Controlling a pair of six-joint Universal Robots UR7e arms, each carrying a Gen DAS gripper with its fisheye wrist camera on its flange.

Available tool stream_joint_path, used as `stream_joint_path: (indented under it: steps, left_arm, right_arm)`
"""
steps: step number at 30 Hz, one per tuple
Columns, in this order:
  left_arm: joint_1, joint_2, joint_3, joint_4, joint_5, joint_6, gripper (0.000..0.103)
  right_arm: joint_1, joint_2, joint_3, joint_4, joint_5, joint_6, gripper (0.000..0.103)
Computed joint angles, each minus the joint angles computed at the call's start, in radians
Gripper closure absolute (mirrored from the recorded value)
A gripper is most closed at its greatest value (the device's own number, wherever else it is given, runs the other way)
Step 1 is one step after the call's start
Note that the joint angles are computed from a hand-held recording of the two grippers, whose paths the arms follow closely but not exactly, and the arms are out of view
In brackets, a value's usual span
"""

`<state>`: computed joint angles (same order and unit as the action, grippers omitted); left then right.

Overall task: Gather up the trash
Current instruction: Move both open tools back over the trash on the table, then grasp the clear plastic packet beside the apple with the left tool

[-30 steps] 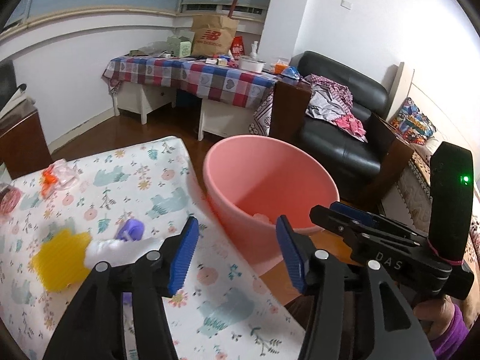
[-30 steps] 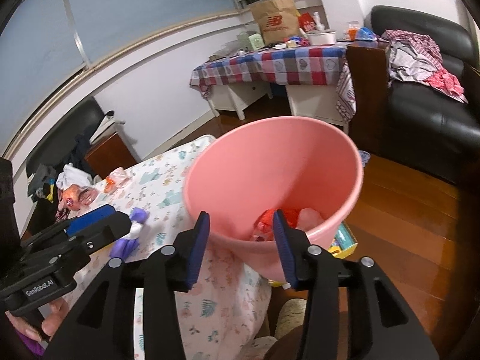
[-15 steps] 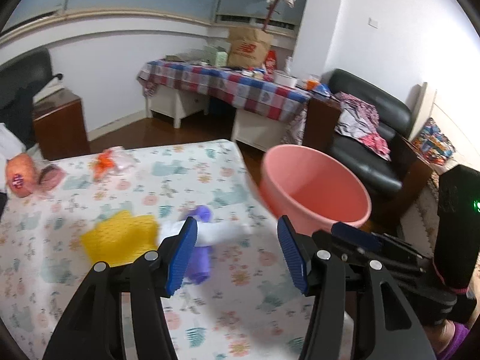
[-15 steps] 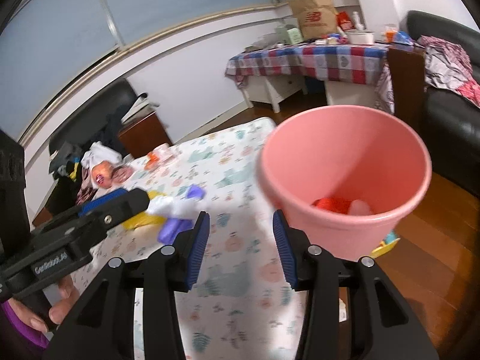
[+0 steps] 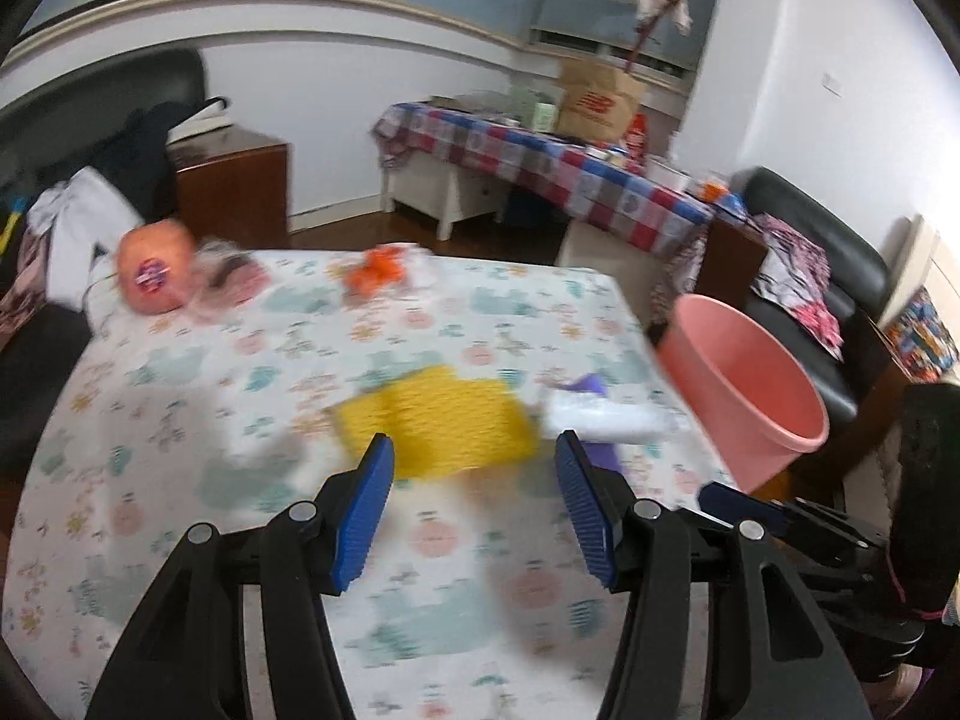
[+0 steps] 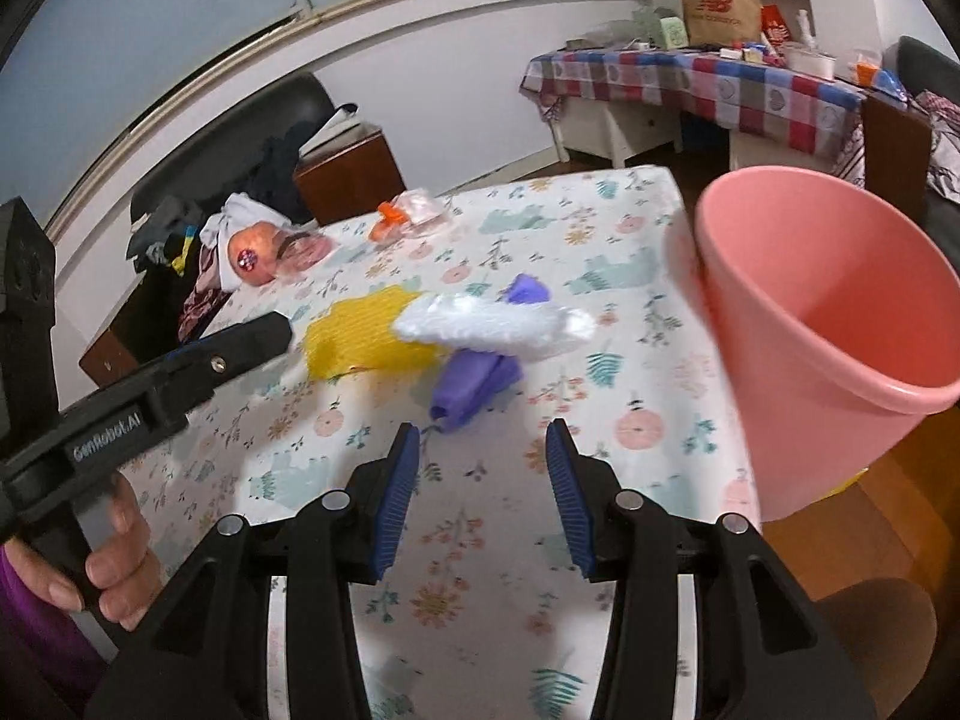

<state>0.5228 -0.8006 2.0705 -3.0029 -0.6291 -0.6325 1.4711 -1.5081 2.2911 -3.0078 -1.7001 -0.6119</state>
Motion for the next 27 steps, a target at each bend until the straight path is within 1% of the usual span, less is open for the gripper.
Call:
stream_joint_path:
  steps: [3, 6, 9, 11, 14, 15, 20, 24, 27]
  left_arm:
    - [0.013, -0.040, 0.040, 0.009, 0.047, -0.032, 0.048]
    - [0.035, -0.083, 0.063, 0.040, 0.110, -0.046, 0.048]
    - [0.061, -0.111, 0.064, 0.046, 0.162, -0.014, 0.048]
    - [0.085, -0.117, 0.047, 0.029, 0.198, 0.052, 0.048]
    - [0.123, -0.112, 0.013, -0.030, 0.218, 0.170, 0.048]
    - [0.132, -0.108, -0.001, -0.039, 0.222, 0.192, 0.048]
    - [0.200, -0.072, -0.092, -0.107, 0.189, 0.355, 0.048]
    - [0.247, -0.022, -0.183, -0.088, 0.184, 0.450, 0.048]
    - [0.273, 0.021, -0.238, -0.074, 0.223, 0.518, 0.048]
  right_arm:
    - [0.014, 0.017, 0.002, -0.008, -0.018, -0.007, 0.058]
    - [0.016, 0.032, 0.003, -0.014, -0.023, 0.002, 0.058]
    - [0.017, 0.049, 0.003, -0.026, -0.033, 0.009, 0.058]
    - [0.017, 0.057, 0.003, -0.021, -0.044, 0.016, 0.058]
    - [0.018, 0.062, 0.003, -0.022, -0.056, 0.018, 0.058]
    - [0.017, 0.063, 0.004, -0.027, -0.058, 0.016, 0.058]
    - [0.021, 0.073, -0.001, -0.026, -0.082, 0.033, 0.058]
    - [0.021, 0.078, -0.002, -0.034, -0.089, 0.039, 0.058]
    - [0.021, 0.081, -0.001, -0.042, -0.091, 0.042, 0.058]
